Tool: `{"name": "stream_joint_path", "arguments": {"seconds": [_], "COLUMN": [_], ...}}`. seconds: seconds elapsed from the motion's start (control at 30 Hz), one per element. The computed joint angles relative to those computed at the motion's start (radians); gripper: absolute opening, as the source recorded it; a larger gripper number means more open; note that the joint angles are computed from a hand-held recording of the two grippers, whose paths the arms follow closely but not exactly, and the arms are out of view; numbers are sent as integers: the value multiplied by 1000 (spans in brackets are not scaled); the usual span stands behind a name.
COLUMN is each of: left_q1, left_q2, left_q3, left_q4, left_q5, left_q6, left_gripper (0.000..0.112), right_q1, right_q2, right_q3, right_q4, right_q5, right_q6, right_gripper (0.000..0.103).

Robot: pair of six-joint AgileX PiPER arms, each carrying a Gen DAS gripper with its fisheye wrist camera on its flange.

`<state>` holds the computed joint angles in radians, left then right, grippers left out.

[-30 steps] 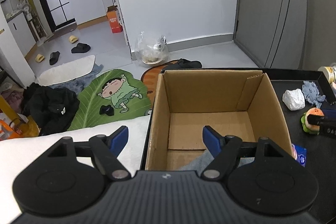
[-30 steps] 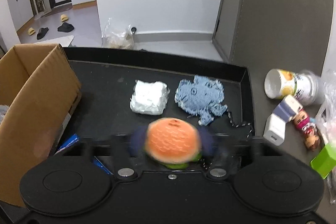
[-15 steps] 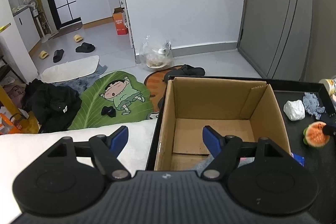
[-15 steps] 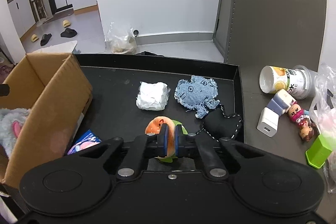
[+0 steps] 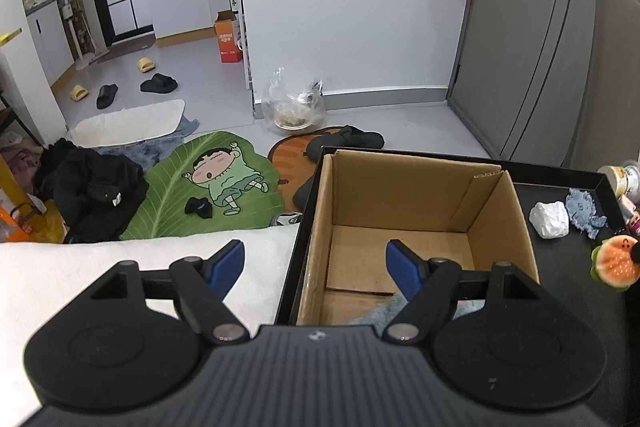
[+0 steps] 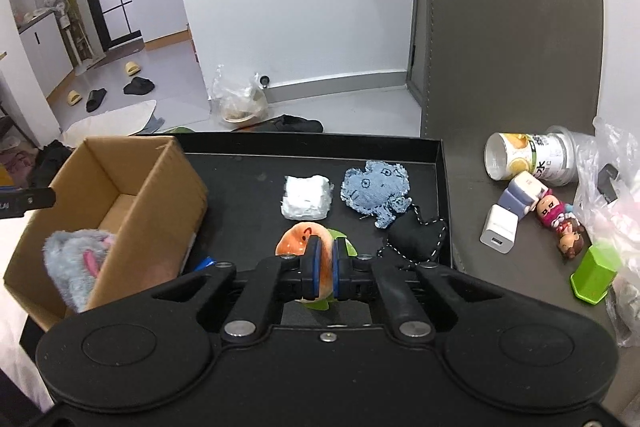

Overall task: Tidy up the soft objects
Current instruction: 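Move the right gripper to the hamburger plush and close on it, then carry the hamburger plush with the right gripper and release it into the box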

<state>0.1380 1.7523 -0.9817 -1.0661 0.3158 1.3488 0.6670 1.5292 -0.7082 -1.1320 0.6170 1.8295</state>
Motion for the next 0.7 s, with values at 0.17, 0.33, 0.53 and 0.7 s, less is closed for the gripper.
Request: {"name": "stream_joint_path", "arguments": {"seconds": [0.17,0.33,0.53,0.7], "left_q1": [26,40,63,84], "left_q2": [-12,-9,3,8], "left_q3": [-5,-12,-32,-38], "left_q4": [-15,0,13,-18], "left_q5": [48,81,122,157], "left_q6": [10,3,-13,10], "left_gripper": [76,76,76,76], "right_q1": [48,87,115,124], "right_q2": [-12,-6,32,81], "right_q3": [-44,-113,-219,-301], "right_q4": [48,71,99,121], "right_q5": [49,96,133,143], "right_q6": [-46,-92,-168,-227], "right_gripper": [6,6,6,6]}}
